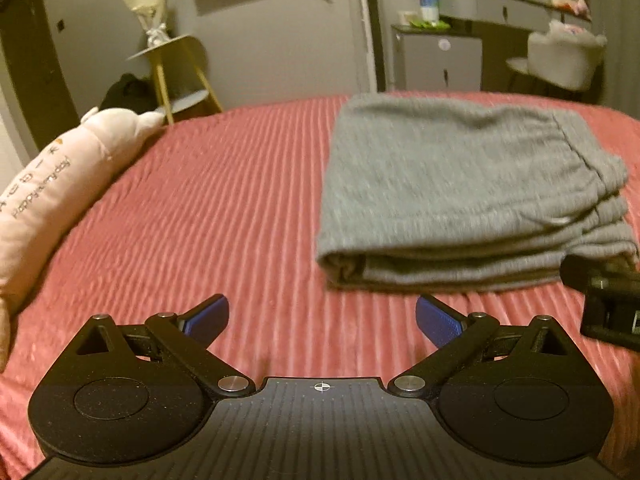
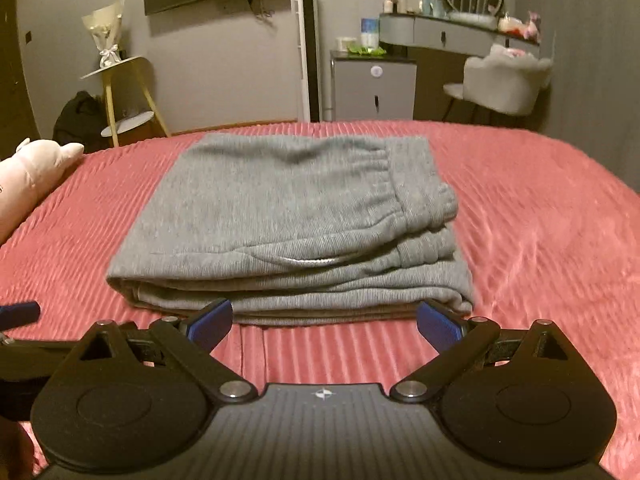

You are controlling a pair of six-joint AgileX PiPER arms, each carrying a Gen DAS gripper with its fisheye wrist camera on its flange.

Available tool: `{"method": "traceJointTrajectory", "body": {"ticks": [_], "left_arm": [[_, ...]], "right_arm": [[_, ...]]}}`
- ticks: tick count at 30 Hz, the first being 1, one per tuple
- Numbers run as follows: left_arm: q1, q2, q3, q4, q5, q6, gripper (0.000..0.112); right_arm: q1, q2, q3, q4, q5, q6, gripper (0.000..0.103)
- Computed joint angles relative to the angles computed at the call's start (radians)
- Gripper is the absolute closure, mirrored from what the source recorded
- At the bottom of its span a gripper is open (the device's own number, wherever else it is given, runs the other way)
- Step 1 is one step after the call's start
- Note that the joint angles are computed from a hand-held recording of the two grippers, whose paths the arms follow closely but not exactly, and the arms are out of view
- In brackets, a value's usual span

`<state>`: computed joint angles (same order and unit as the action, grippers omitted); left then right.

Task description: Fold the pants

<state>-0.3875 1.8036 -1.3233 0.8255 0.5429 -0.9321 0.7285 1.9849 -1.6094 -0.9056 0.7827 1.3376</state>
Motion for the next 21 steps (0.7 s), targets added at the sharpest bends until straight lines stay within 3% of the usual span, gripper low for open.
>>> {"method": "traceJointTrajectory", "body": {"ticks": [6, 12, 21], "left_arm": [[0.029, 0.021, -0.016, -0.097, -0.053, 0.099, 0.009], [0.054, 0.065, -0.062, -0.285, -0.070, 0.274, 0.009], [0.051, 0.078, -0.073, -0.296, -0.066, 0.280, 0.009]], "right_arm": [[0.003, 0.035, -0.020, -0.068, 0.017, 0.055, 0.004], [-0.026, 0.085, -0.076, 0.005, 0.027, 0.017, 0.004], [-0.025, 0.109, -0.096, -0.006, 0.053, 0.032, 0.004]]}}
